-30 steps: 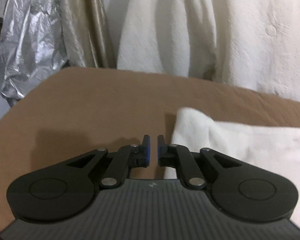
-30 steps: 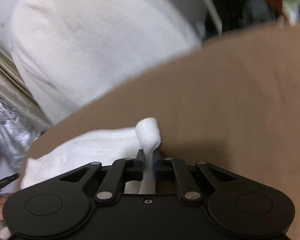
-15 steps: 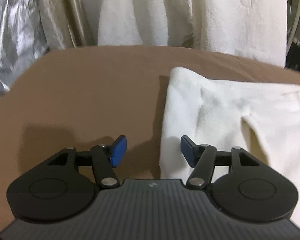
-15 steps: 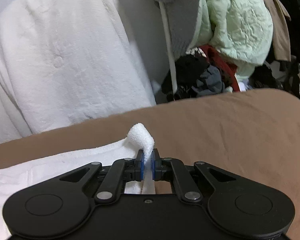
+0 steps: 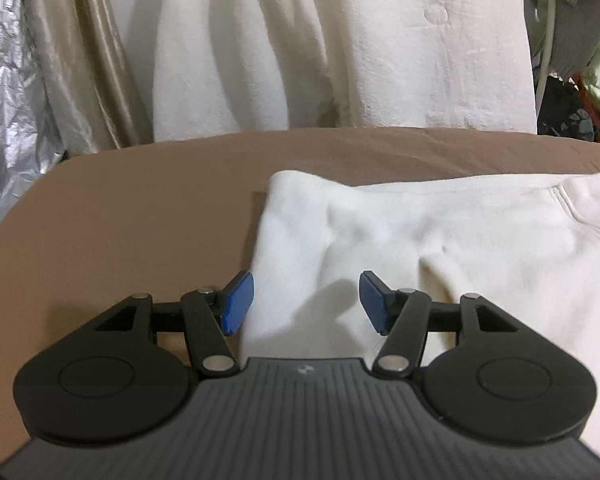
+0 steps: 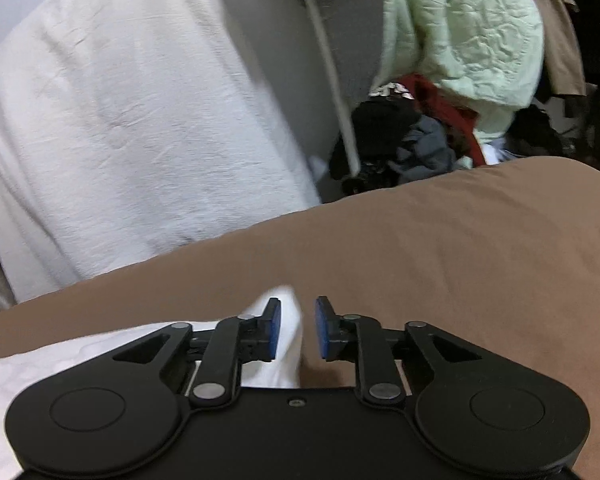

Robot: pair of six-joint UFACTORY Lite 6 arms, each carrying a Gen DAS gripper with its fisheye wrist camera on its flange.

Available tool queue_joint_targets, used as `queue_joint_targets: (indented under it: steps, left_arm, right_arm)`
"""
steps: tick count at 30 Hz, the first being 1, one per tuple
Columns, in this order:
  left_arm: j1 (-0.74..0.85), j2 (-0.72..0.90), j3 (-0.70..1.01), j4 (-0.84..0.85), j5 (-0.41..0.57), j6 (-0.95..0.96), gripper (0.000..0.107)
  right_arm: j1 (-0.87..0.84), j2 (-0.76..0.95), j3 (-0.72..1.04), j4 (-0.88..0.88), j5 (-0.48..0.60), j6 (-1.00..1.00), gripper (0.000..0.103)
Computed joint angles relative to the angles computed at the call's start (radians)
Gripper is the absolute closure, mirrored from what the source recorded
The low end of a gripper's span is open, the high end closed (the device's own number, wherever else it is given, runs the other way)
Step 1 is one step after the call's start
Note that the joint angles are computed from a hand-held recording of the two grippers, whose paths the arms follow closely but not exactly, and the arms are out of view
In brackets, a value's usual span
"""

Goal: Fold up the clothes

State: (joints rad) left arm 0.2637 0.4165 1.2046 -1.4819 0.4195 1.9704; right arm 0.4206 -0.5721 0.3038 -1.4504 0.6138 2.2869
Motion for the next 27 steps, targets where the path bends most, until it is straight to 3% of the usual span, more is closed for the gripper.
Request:
queue_joint_targets:
  steps: [3, 6, 7, 8, 9, 13, 15, 20, 22, 25, 27]
  left_arm:
    - [-0.074, 0.089, 0.102, 0.129, -0.068, -0.154, 0.048]
    - [-0.143, 0.169, 0.193, 0.397, -0.141, -0.468, 0.050]
    - [-0.163, 0.192, 0.214, 0.480, -0.164, -0.572, 0.059]
    - [-0.181, 0.206, 0.230, 0.561, -0.182, -0.677, 0.082]
    - [-0.196, 0.203, 0.235, 0.636, -0.196, -0.782, 0.097]
    - [-0.247, 0.136, 0.194, 0.963, -0.249, -1.124, 0.103]
    - [-0.239, 0.080, 0.158, 0.930, -0.247, -1.094, 0.103]
    - [-0.115, -0.041, 0.133, 0.508, -0.118, -0.716, 0.103]
    - [-0.068, -0.026, 0.185, 0.505, -0.048, -0.752, 0.103]
    - [-0.040, 0.005, 0.238, 0.514, -0.039, -0.793, 0.103]
    - [-0.037, 0.039, 0.264, 0.551, -0.075, -0.830, 0.103]
  right_arm:
    - [-0.066, -0.054, -0.010, 0.045, -0.065, -0.030, 0.078]
    - [-0.172, -0.124, -0.031, 0.071, -0.187, -0.041, 0.077]
    - [-0.214, -0.144, -0.042, 0.067, -0.240, -0.034, 0.076]
    - [-0.247, -0.157, -0.053, 0.050, -0.284, -0.008, 0.074]
    - [-0.260, -0.157, -0.061, 0.021, -0.305, 0.032, 0.073]
    - [-0.247, -0.099, -0.047, 0.003, -0.294, 0.056, 0.070]
    - [-0.231, -0.095, -0.042, 0.035, -0.277, 0.017, 0.070]
    - [-0.259, -0.127, -0.049, 0.076, -0.309, -0.044, 0.070]
    - [-0.288, -0.134, -0.052, 0.106, -0.341, -0.084, 0.070]
    - [-0.348, -0.143, -0.059, 0.160, -0.418, -0.151, 0.067]
    - [-0.402, -0.162, -0.068, 0.277, -0.486, -0.280, 0.056]
